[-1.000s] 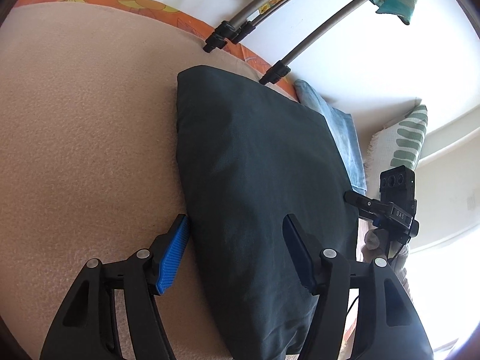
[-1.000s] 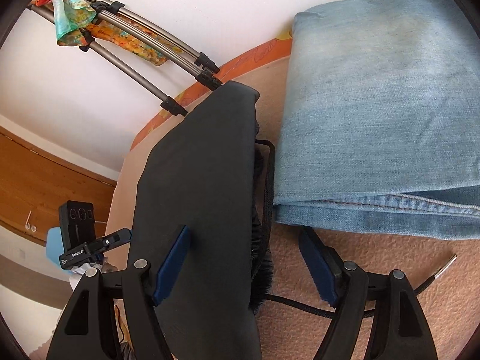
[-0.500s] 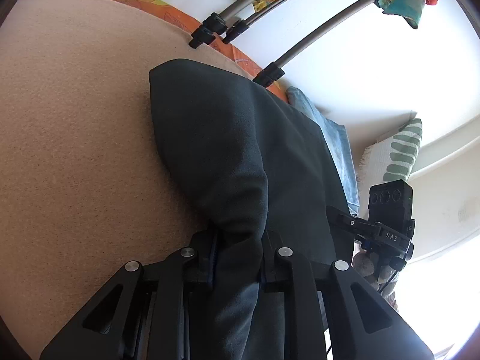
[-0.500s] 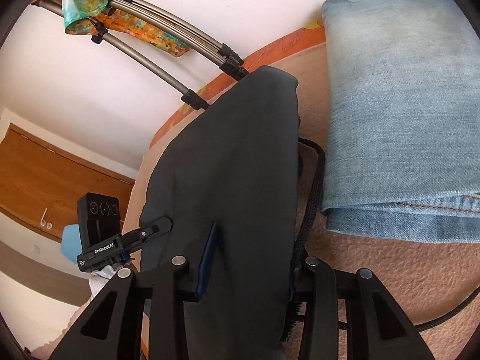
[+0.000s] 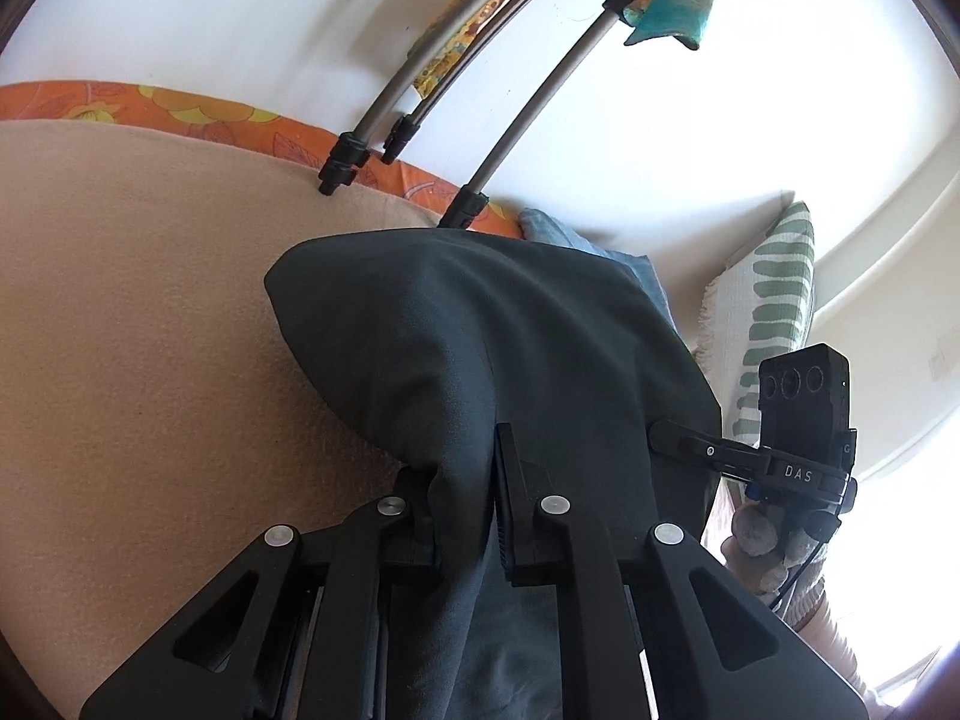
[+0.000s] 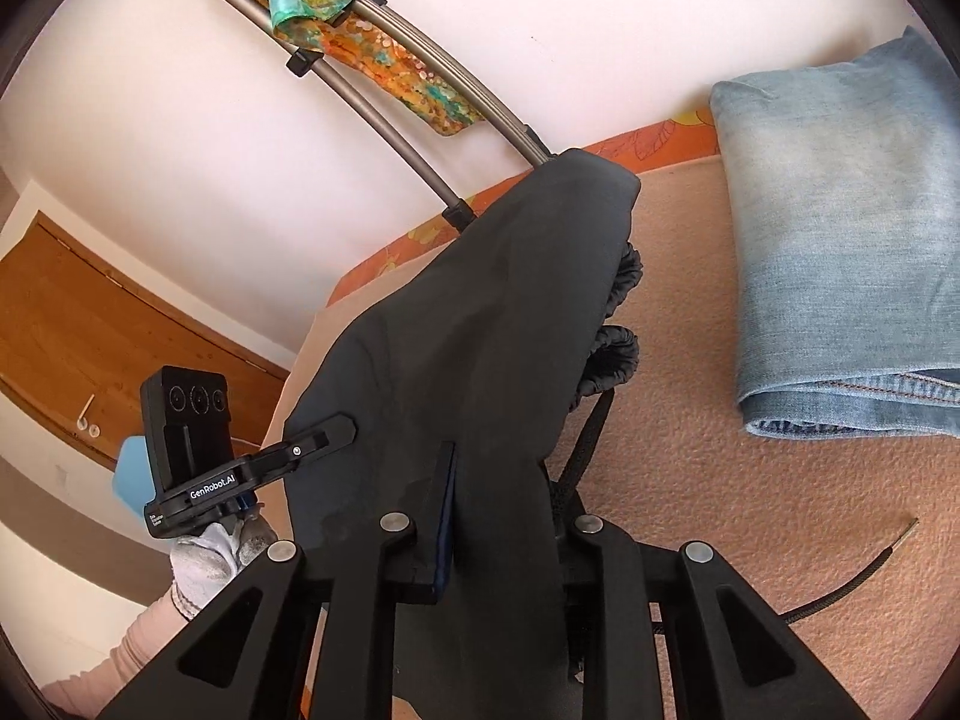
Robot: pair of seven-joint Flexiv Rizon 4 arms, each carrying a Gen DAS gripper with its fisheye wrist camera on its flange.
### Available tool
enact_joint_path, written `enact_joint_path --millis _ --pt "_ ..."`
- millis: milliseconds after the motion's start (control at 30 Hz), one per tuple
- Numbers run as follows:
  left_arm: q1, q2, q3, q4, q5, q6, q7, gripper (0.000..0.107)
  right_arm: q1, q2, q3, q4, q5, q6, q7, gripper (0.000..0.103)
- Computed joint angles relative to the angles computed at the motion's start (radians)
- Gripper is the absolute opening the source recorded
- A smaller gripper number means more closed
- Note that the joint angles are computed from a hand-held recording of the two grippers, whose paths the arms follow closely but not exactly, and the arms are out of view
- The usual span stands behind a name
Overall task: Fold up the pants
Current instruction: 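Lift the grey pants bundle with both tools and carry it over the jeans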
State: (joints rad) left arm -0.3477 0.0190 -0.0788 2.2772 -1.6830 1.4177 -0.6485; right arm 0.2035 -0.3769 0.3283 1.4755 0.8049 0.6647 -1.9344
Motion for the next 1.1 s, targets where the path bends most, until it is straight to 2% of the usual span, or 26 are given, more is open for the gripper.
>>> enact_joint_path --millis 267,367,533,633,800,1100 --pt "0.005 0.022 0.000 -0.042 0.138 -0.012 -0.032 0.011 -0.012 0.082 -0.017 0.018 0.013 0.031 -0.034 0.019" --pt "0.008 -0.005 -0.006 -0.093 0.198 -0.020 -0.043 0.011 -0.019 0.104 -0.036 0.016 0.005 0.041 -0.039 0.019" --pt "0.008 -0.077 -0.030 -0.204 0.229 -0.027 -0.023 0.011 -0.051 0.121 -0.072 -0.005 -0.002 0.042 -0.044 0.019" --pt "0.014 -0.134 -0.050 -0.280 0.248 -0.031 -0.018 0.011 -0.059 0.109 -0.093 -0.038 -0.037 0.045 -0.024 0.019" --pt "0.039 -0.237 -0.087 -0.402 0.326 -0.037 -0.067 0.011 -0.074 0.067 -0.110 -0.096 -0.104 0.070 -0.005 0.019" --pt "0.097 -0.412 -0.163 -0.595 0.564 0.001 -0.192 0.011 -0.136 -0.089 -0.100 -0.277 -0.176 0.056 0.015 0.019"
